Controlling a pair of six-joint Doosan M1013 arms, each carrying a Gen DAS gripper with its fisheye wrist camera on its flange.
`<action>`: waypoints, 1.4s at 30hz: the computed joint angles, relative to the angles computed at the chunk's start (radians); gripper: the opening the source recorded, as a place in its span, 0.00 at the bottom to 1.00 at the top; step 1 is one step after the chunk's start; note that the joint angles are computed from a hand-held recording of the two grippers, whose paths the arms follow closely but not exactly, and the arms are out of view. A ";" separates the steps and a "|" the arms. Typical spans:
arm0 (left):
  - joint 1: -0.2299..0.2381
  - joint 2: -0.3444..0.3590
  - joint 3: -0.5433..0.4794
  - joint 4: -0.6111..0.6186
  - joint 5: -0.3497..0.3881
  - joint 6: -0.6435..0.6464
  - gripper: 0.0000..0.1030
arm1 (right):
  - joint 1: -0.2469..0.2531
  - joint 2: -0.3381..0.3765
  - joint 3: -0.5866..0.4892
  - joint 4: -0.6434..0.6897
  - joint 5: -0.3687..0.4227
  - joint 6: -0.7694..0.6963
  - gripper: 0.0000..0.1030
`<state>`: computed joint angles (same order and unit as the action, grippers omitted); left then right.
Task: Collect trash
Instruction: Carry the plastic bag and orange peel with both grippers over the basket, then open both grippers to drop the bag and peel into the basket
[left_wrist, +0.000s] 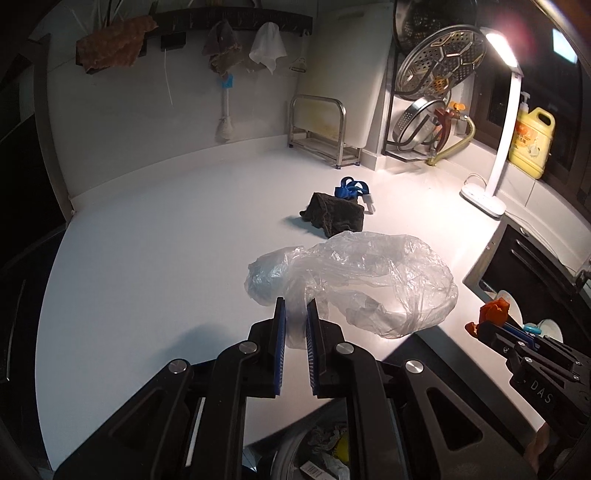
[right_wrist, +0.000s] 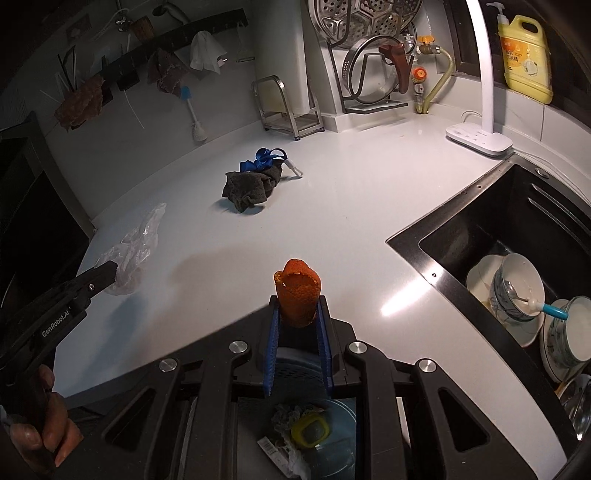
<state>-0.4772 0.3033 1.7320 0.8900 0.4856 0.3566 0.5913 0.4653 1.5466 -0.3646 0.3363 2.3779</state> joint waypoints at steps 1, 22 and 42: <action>-0.007 -0.006 0.010 0.002 -0.001 -0.002 0.11 | 0.004 -0.007 0.014 -0.010 -0.002 0.012 0.18; -0.083 -0.062 0.158 -0.084 -0.045 0.043 0.11 | 0.057 -0.091 0.217 -0.122 -0.067 0.172 0.18; -0.084 -0.042 0.181 -0.265 -0.056 0.188 0.11 | 0.069 -0.076 0.248 -0.047 -0.080 0.103 0.19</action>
